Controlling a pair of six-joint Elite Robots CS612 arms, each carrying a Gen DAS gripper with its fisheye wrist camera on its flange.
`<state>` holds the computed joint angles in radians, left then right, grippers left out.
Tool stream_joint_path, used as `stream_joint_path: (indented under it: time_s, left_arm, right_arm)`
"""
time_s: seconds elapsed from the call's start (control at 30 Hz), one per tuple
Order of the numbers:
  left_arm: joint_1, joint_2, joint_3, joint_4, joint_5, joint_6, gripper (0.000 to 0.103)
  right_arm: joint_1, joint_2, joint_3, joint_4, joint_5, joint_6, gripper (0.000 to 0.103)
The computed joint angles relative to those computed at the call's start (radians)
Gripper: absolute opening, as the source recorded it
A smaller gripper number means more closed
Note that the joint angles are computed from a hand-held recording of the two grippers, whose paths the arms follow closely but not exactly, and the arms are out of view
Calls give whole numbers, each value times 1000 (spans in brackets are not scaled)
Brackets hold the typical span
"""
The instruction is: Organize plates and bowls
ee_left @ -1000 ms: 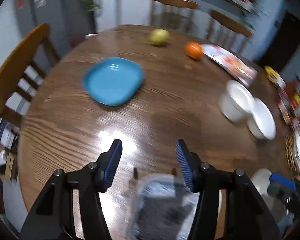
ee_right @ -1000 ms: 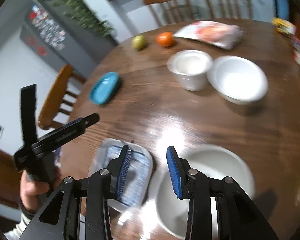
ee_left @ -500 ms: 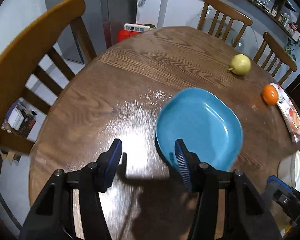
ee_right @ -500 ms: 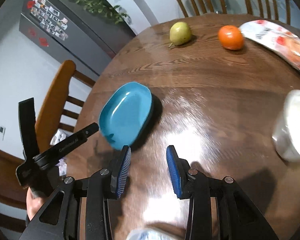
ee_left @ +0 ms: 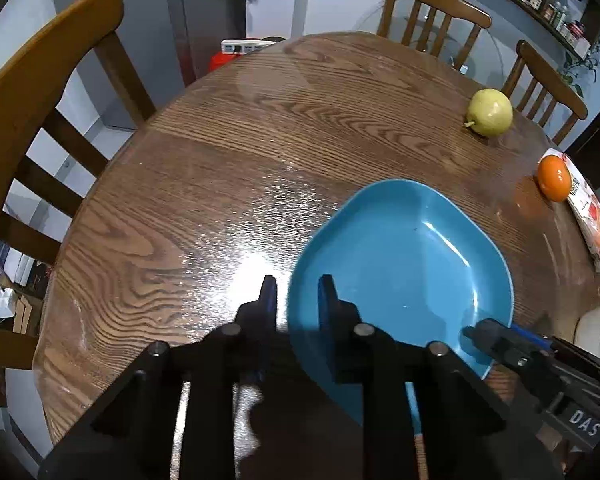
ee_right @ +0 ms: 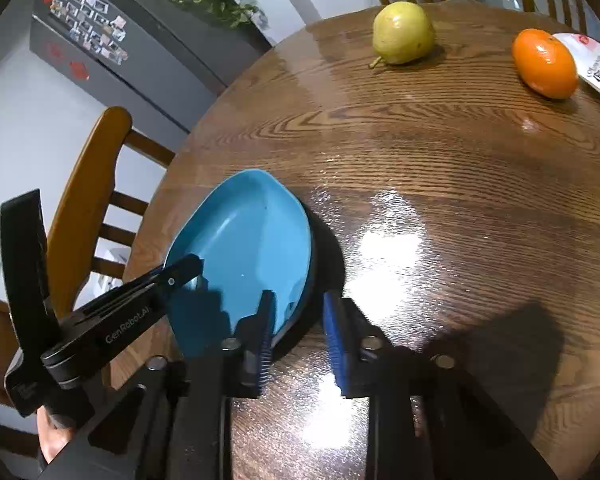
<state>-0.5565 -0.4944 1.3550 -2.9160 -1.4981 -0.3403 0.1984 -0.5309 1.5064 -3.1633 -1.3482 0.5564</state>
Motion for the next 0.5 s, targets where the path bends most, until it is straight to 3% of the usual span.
stream_joint_path:
  time_s: [0.27,0.5]
  left_arm:
    - [-9,-18,39,-39,-17,18,12]
    - [-37,-90,163,-170,-25,32,11]
  right_arm:
    - [1,-17,17,19,-17,19,15]
    - [3,-97,136,-30,-33,11,15]
